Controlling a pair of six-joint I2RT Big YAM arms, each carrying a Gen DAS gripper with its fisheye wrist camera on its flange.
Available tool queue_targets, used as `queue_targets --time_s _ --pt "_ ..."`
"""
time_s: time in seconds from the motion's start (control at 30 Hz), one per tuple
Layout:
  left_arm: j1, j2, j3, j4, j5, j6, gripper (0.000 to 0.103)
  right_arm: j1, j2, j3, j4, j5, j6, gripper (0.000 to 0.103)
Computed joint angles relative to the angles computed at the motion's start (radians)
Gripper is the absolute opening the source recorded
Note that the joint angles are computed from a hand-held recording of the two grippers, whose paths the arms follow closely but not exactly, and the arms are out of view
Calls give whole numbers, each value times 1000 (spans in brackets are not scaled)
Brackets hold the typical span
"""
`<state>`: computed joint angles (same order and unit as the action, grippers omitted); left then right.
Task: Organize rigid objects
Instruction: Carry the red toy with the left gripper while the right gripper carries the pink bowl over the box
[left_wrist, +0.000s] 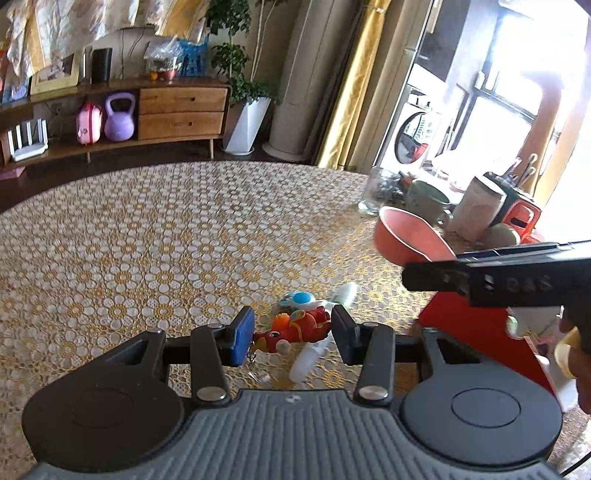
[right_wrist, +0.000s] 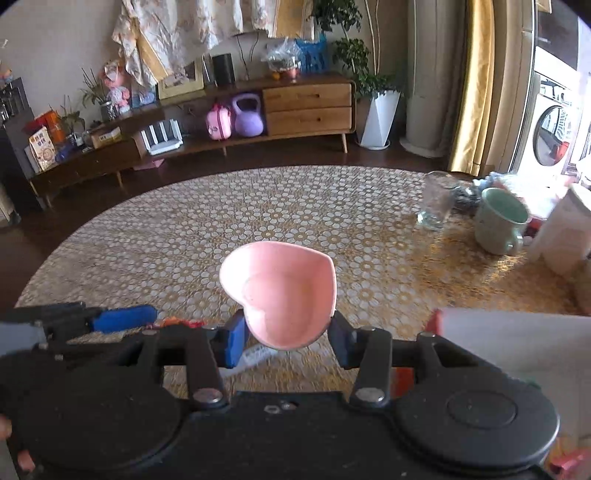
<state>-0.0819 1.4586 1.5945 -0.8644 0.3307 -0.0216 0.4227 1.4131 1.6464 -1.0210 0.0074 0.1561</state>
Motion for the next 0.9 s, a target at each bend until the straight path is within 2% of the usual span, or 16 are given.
queue_targets --time_s 0.17,0.43,0.6,0.9 --pt "-21 -35 29 -59 5 4 44 -26 -89 -52 -6 -9 -16 45" --pt "-86 -85 70 -108 -4 12 44 -88 -225 -143 -18 -2 -20 45" --pt "-151 -104 82 -115 -31 26 44 -162 -292 -194 -33 -1 -36 45" --pt "-282 -67 141 -132 -58 33 44 -308 -351 -264 -46 -17 -69 45"
